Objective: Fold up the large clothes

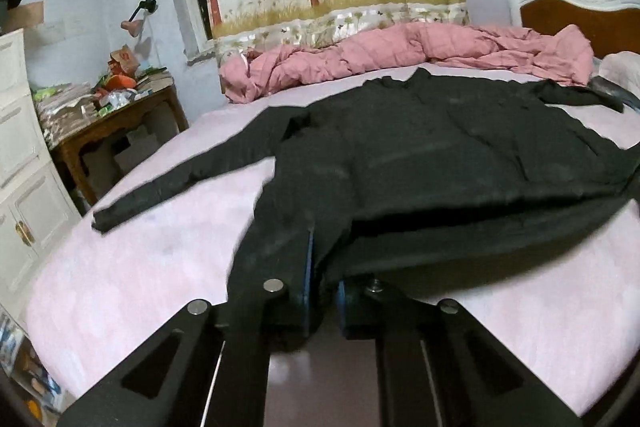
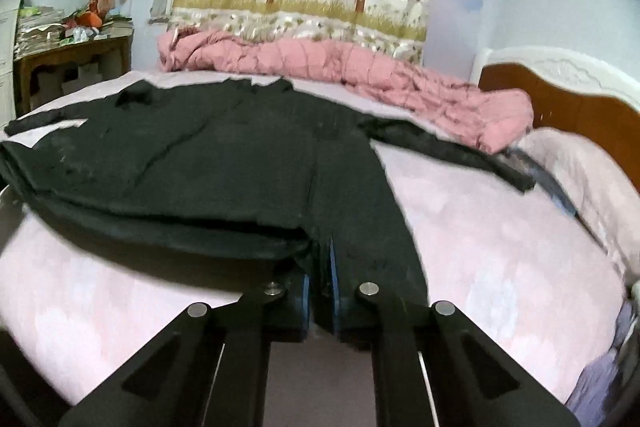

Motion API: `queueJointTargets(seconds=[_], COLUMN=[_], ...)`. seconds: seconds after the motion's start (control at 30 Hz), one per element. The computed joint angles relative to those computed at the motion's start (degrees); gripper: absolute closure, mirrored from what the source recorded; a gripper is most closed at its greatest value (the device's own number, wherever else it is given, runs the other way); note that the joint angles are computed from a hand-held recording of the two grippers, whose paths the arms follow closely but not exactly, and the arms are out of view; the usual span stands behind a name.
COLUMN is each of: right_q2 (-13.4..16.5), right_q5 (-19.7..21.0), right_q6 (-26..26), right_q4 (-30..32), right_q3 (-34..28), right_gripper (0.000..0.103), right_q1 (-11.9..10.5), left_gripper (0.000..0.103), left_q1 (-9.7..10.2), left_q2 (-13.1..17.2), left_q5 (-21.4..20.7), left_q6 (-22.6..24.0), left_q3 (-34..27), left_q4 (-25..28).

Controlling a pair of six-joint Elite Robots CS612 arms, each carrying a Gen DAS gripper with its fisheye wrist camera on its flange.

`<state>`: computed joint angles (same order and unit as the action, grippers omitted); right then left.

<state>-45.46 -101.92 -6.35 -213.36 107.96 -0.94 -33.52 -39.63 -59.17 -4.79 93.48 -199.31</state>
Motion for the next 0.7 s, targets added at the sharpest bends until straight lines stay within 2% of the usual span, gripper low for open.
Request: queueJointTargets(seconds=[0.07, 0.13, 0.27, 0.3, 0.4, 0.47, 0.57, 0.63, 0.67, 0.7], right_q2=[0.15, 0.67, 3.07, 3.73, 5.19, 5.8, 6.02, 5.82, 5.53, 5.2], right_q5=[-0.14, 0.22, 1.68, 1.99, 2.57, 3.55, 5.08, 6.14, 6.41, 6.38], right_q6=[1.21, 2.74, 6.56, 7.15, 7.43, 8.14, 8.67, 9.16, 8.96, 8.27], right_q4=[1.9, 4.88, 15.72, 17.91, 22.28, 24.36, 26.92, 27.03, 26.77, 26.11], right_q3=[-2.59, -5.51, -13.4, -15.01, -18.16, -19.27, -19.89, -19.65, -19.25, -18.72], right_gripper=[0.095, 0.095, 0.095, 0.095, 0.095, 0.095, 0.095, 0.094, 0.094, 0.093], right_q1=[0.0, -0.16, -0.63, -0.69, -0.9, -1.07, -1.62, -2.04, -2.11, -2.12], left_gripper=[0.094, 0.094, 0.094, 0.094, 0.093, 0.091, 0.088, 0.057, 0.016, 0.005], left_q1=[0.5, 1.32, 2.81, 3.2, 4.89, 5.59, 5.82, 5.9, 5.97, 5.93], left_q2=[0.14, 0.77, 3.24, 3.89, 5.77, 6.71, 6.98, 6.34, 5.74, 5.1], left_q5=[0.43, -0.83, -3.46, -4.46, -11.25, -13.5, -14.68, -15.63, -15.93, -15.94], left_q6=[-0.48, -1.35, -1.98, -2.19, -4.9, -6.07, -6.21, -6.37, -7.23, -7.93], left_q3=[-3.13, -6.85, -14.47, -16.03, -20.28, -21.79, -21.54, -19.88, -18.53, -16.92], left_q4=[4.98, 10.67, 21.86, 24.24, 31.39, 33.69, 31.81, 28.25, 26.18, 23.1])
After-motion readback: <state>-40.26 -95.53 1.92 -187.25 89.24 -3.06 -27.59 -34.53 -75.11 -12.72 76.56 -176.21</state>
